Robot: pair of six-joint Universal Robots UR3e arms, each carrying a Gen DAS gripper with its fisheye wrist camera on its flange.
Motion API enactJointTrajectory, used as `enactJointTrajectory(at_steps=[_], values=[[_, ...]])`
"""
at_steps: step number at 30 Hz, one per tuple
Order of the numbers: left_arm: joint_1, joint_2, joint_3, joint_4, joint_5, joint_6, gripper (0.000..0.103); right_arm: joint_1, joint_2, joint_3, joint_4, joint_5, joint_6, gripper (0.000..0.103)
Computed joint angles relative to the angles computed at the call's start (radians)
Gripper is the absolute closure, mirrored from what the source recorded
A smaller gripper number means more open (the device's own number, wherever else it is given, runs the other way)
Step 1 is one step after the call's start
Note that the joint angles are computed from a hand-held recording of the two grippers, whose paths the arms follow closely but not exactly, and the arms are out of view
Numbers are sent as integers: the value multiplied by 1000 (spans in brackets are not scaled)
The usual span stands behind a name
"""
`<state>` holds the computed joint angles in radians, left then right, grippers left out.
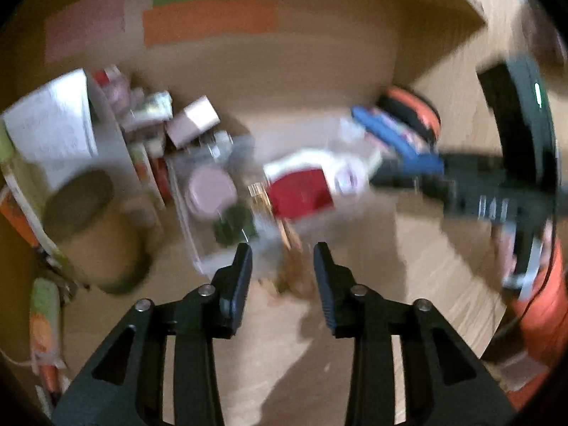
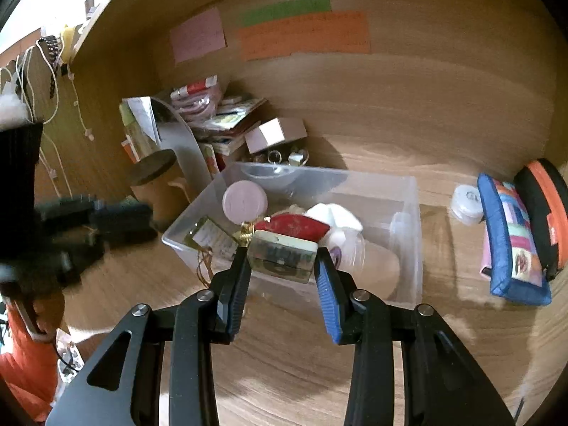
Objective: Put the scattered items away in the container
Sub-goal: 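Lift the gold ornament with left while right holds the clear box at the container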
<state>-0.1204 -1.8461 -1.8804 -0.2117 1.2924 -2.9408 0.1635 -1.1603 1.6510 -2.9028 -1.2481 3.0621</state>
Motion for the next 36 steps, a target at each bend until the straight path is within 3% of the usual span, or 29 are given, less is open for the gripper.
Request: enactJointTrajectory(at_steps=[1,3,8,10,15,17,21,22,27,30,36], values=[[-14,-20,-10,8,16,1,51,-3,1,6,-2,4,1,70],[-47,-83,6,21,67,-16,46,-10,1,15,-3,11,1,70],[-63,-219,136,-73,95,-93,46,-22,-4,37,-10,24,7,70],[-55,-262,193,-130,67,-129,46,-24,-15,52,-15,29,2,70],[-92,-306,237,-106,98,-170,46,-37,-43,96,-40,45,-14,70],[-111,-318,246,-90,126,-180,50,-46,-47,107,-46,59,-17,70],[-102,-320,263,-105,114,-199,75,-67,-47,122,-47,93,-27,70],[-93,-322,268,-112,98,-201,77,-72,-47,125,-45,100,-31,70],[-116,-333,288,-114,125,-216,78,-87,-49,148,-52,117,-48,70],[-120,-325,279,-121,101,-210,85,-104,-53,162,-53,143,-53,69],[-153,-289,233,-118,120,-168,85,-125,-74,194,-55,168,-66,70]])
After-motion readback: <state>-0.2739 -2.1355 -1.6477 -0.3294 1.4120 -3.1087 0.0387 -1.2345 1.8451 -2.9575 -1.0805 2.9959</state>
